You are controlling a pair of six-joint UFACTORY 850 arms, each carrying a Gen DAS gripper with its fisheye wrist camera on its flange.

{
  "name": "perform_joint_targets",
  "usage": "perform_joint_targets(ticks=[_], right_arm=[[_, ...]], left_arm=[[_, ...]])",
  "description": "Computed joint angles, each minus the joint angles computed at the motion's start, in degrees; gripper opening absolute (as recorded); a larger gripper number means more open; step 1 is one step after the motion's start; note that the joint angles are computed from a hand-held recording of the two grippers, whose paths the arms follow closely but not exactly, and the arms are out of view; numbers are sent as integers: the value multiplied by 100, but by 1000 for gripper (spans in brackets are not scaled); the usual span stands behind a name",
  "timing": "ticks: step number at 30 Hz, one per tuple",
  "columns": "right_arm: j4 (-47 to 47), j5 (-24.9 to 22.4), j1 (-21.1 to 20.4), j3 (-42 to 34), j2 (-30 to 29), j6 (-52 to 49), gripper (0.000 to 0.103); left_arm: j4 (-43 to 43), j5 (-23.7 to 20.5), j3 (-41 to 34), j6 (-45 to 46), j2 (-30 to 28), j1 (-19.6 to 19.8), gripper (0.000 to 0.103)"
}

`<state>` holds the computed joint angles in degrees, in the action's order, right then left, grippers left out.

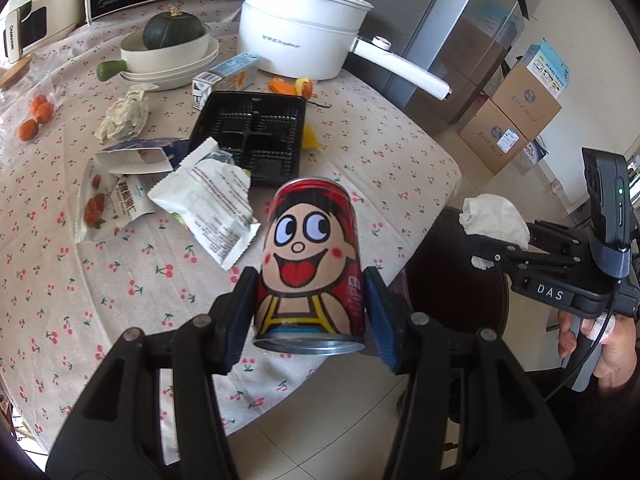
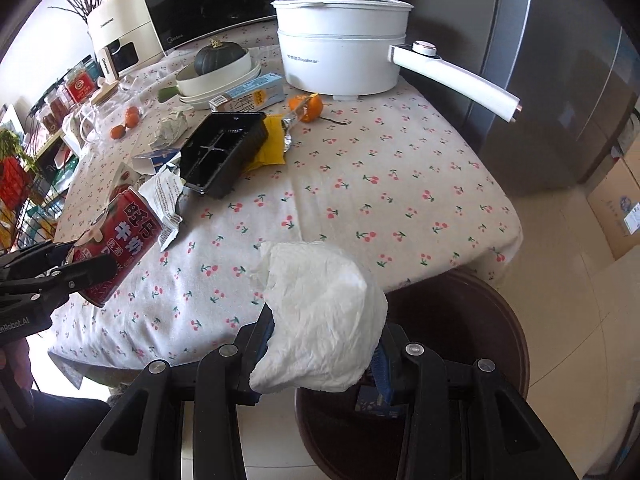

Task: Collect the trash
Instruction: 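Move both tools over the bin and release the can and tissue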

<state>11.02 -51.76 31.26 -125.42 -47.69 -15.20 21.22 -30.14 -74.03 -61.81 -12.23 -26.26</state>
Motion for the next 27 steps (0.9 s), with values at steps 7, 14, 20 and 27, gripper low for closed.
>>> perform_joint_targets(ticks=[7, 14, 20, 27], right_arm=[[-53, 285, -441, 849, 488, 103, 42], [-210, 374, -800, 1429, 744, 310, 42], [-321, 363, -971, 1675, 846, 421, 42], [-286, 378, -1008, 1745, 902, 370, 42]], left_arm=[[-435, 39, -824, 861, -764, -278, 55], [-990, 28, -1640, 1891, -1531, -532, 55], [-1149, -73, -2134, 2336, -2029, -654, 55], [-793, -135, -2187, 2161, -2097, -682, 80]])
